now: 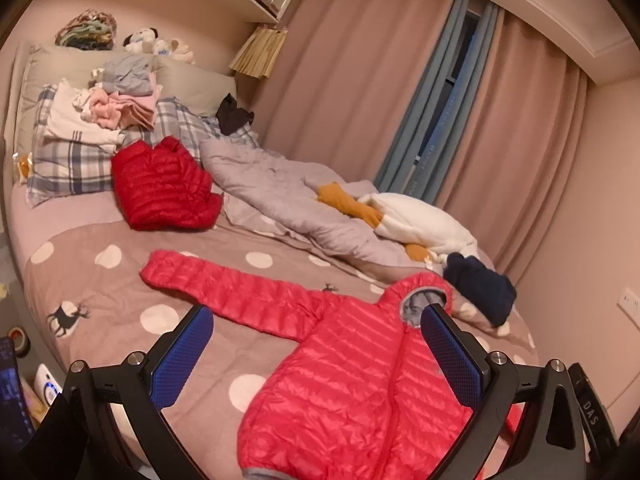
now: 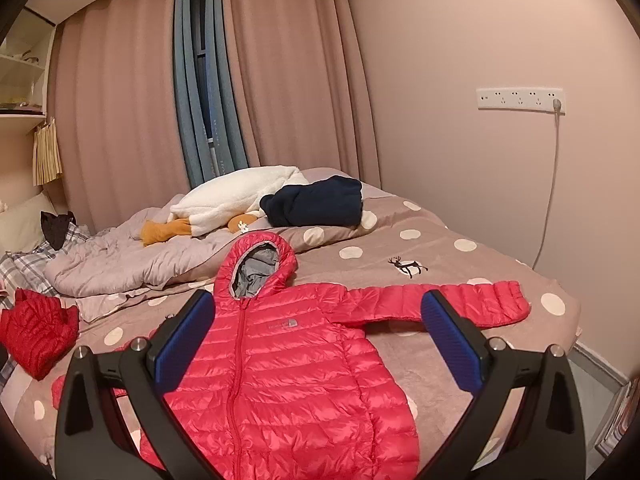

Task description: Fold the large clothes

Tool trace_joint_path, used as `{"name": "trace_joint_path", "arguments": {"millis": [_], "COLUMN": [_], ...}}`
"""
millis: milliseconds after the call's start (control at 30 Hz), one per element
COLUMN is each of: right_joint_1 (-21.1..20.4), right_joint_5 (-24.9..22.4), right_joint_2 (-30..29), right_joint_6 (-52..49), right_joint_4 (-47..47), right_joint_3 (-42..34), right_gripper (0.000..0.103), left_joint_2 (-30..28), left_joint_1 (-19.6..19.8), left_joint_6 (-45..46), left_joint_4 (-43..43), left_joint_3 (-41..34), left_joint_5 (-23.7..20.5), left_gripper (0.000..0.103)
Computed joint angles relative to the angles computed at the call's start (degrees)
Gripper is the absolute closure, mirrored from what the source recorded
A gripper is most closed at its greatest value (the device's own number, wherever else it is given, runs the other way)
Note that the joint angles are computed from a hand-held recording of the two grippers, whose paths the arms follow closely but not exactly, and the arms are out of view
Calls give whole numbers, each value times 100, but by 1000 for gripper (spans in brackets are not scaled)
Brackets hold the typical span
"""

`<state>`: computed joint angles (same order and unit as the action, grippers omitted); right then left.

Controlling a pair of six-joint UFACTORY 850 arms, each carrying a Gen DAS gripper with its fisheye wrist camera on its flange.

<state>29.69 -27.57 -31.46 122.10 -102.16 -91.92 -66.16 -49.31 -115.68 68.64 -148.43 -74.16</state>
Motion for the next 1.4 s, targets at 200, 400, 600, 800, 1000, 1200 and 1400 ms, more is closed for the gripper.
{"name": "trace_joint_path", "arguments": {"millis": [200,400,600,800,1000,1200,1400], "right_joint_1": [34,43,24,30,7,-1,9], "right_joint_5": [93,156,180,190,224,246,201], "right_joint_2": [-35,-21,-54,-73,-86,-88,-79], "right_joint_6": [-178,-253,-420,-442,-519,-519,-533], "right_joint_4": [73,17,147,162,241,211,193], "right_joint_3": [-49,-34,-84,-109,-131,-123,-98], "right_gripper": [0,0,0,0,0,0,0], "left_joint_2": [27,110,153,65,46,-3,-49], "left_joint_1": [7,-12,-3,-12,-10,-19,-19], "left_joint_6": [63,-45,-71,-18,82,132,156], "left_joint_4": [-26,48,32,40,9,19,-19], "left_joint_3": [54,194,262,109,74,-8,-94], "left_joint_5": [-1,-25,28,-43,4,-70,-125], "left_gripper": [1,1,1,1,1,1,1]}}
